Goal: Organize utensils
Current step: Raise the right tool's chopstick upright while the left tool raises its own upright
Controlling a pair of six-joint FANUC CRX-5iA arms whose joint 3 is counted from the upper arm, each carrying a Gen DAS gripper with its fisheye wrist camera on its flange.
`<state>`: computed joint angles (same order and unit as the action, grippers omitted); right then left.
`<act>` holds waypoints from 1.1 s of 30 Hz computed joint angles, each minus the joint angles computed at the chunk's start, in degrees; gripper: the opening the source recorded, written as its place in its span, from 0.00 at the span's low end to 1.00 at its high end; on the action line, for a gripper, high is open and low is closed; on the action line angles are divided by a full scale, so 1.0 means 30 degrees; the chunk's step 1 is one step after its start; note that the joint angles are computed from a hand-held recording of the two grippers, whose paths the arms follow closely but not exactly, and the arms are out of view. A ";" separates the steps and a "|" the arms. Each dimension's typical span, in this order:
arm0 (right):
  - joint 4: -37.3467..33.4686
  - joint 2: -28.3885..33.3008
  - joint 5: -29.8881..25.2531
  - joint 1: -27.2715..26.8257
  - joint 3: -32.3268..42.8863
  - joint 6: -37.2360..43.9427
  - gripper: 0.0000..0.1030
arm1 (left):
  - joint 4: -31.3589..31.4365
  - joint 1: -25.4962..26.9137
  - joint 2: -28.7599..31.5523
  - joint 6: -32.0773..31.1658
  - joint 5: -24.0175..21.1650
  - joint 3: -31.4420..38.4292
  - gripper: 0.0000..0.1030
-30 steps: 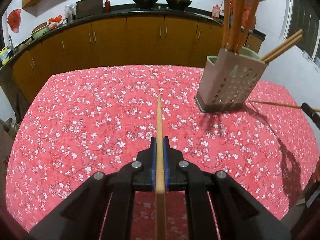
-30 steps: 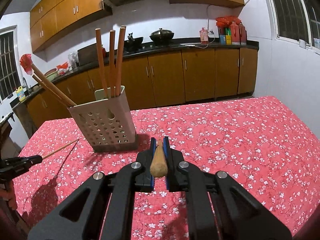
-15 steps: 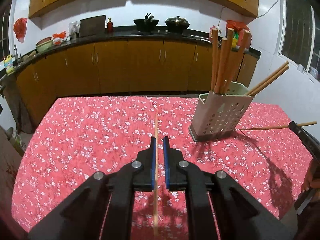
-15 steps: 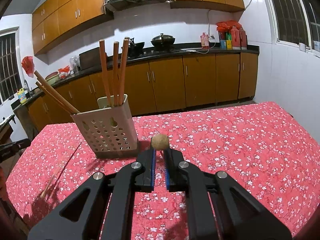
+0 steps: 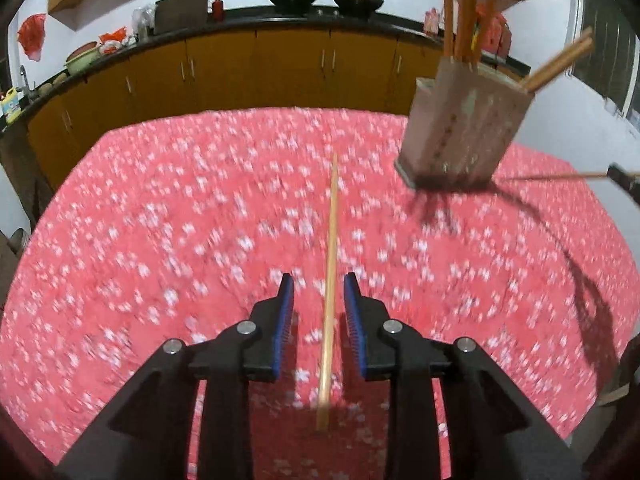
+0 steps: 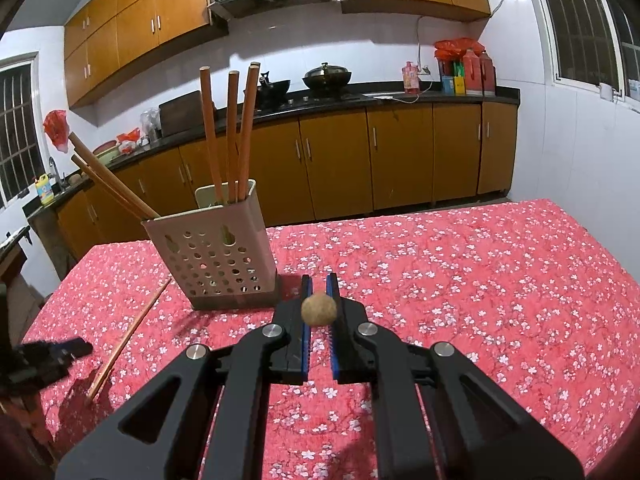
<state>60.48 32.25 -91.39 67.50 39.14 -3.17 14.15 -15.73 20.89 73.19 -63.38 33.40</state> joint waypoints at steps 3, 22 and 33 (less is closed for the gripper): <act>-0.0044 -0.0026 -0.0019 0.0003 -0.0012 0.0021 0.08 | -0.0303 -0.0160 -0.0149 -0.0071 0.0120 -0.0590 0.26; 0.0363 -0.0325 -0.0123 0.0056 -0.0489 -0.0443 0.08 | -0.0695 -0.0108 -0.0066 -0.0635 0.0040 0.0490 0.08; 0.0662 -0.0307 -0.0147 0.0079 -0.0449 -0.0498 0.08 | 0.0749 0.0320 0.0016 -0.0173 0.1683 0.1683 0.08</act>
<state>62.46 31.33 -91.84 67.73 37.80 -4.67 16.40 -14.77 20.94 72.67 -58.33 38.45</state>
